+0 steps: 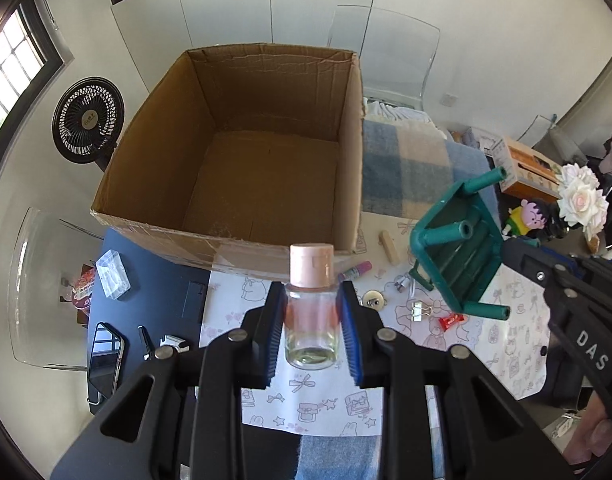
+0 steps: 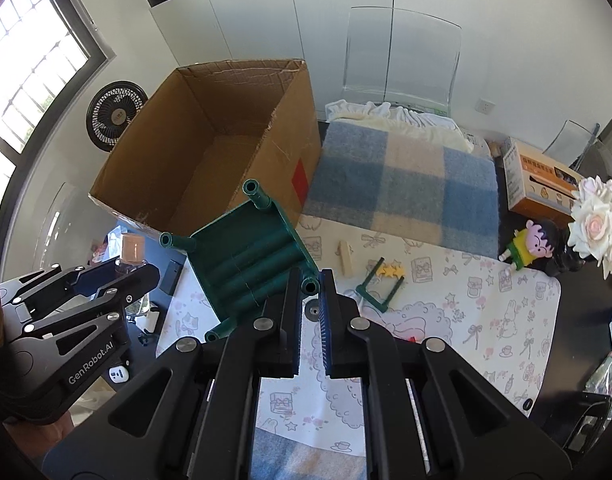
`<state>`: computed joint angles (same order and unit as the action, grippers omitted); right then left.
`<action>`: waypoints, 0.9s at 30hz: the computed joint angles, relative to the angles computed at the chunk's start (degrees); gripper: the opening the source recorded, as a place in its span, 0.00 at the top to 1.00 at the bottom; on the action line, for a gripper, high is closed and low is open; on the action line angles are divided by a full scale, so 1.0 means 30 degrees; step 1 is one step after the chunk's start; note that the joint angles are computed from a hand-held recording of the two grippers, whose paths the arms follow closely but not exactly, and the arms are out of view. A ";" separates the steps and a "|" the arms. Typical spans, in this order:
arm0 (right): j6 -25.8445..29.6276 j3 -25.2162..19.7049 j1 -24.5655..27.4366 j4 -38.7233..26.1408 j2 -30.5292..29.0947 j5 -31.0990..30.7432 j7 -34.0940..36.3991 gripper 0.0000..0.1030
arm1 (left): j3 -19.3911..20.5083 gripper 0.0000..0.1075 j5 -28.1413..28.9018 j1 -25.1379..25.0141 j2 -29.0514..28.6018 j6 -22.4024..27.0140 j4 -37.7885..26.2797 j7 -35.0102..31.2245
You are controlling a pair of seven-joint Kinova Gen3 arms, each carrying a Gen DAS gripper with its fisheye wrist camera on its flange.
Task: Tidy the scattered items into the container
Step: 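Carry the green chair and clear bottle with both tools over the cardboard box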
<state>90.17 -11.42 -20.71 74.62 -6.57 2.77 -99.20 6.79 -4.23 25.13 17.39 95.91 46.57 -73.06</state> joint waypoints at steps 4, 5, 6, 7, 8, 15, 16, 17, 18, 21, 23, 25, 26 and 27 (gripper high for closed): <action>-0.0313 -0.0437 -0.0571 -0.1103 0.1250 0.0385 -0.0939 0.92 | -0.0277 0.75 0.0294 -0.0841 0.0737 0.0283 -0.1222 -0.0369; -0.0370 -0.0453 -0.0762 -0.1412 0.1602 0.0467 -0.1100 0.92 | -0.0351 0.75 0.0376 -0.1038 0.0961 0.0372 -0.1547 -0.0438; -0.0419 -0.0446 -0.0967 -0.1724 0.1948 0.0553 -0.1226 0.92 | -0.0426 0.75 0.0420 -0.1207 0.1199 0.0468 -0.1878 -0.0527; -0.0488 -0.0417 -0.1174 -0.2012 0.2278 0.0627 -0.1382 0.92 | -0.0498 0.75 0.0459 -0.1376 0.1452 0.0574 -0.2223 -0.0648; -0.0558 -0.0376 -0.1385 -0.2316 0.2616 0.0702 -0.1533 0.92 | -0.0559 0.75 0.0496 -0.1524 0.1725 0.0727 -0.2604 -0.0780; -0.0951 0.0228 -0.2795 -0.4504 0.5069 0.1341 -0.2292 0.92 | -0.1087 0.75 0.0469 -0.2286 0.3179 0.0989 -0.4058 -0.1249; -0.0902 0.0326 -0.2989 -0.4848 0.5440 0.1414 -0.2305 0.92 | -0.1133 0.75 0.0509 -0.2424 0.3387 0.0978 -0.4255 -0.1293; -0.0824 0.0433 -0.3193 -0.5204 0.5831 0.1487 -0.2379 0.92 | -0.1157 0.75 0.0599 -0.2583 0.3570 0.0932 -0.4410 -0.1334; -0.0760 0.0545 -0.3388 -0.5540 0.6208 0.1548 -0.2439 0.92 | -0.1170 0.75 0.0699 -0.2741 0.3772 0.0919 -0.4595 -0.1386; -0.0608 0.0893 -0.3856 -0.6359 0.7235 0.1635 -0.2526 0.92 | -0.1275 0.75 0.0731 -0.2992 0.4463 0.1058 -0.5330 -0.1646; -0.0457 0.1099 -0.4108 -0.6890 0.7890 0.1603 -0.2596 0.92 | -0.1346 0.75 0.0836 -0.3194 0.4958 0.1337 -0.5874 -0.1615; -0.0119 0.1291 -0.4392 -0.7420 0.8528 0.1665 -0.2598 0.92 | -0.1477 0.75 0.0775 -0.3268 0.5271 0.1444 -0.6128 -0.1587; 0.0035 0.1378 -0.4473 -0.7645 0.8808 0.1596 -0.2628 0.92 | -0.1489 0.75 0.0816 -0.3343 0.5342 0.1413 -0.6123 -0.1602; 0.0150 0.1448 -0.4522 -0.7790 0.9005 0.1465 -0.2696 0.92 | -0.1505 0.75 0.0857 -0.3412 0.5350 0.1316 -0.6008 -0.1588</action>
<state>90.62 -7.07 -34.27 51.25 20.45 7.17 -107.29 2.27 -1.66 14.89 33.44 99.86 28.55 -77.83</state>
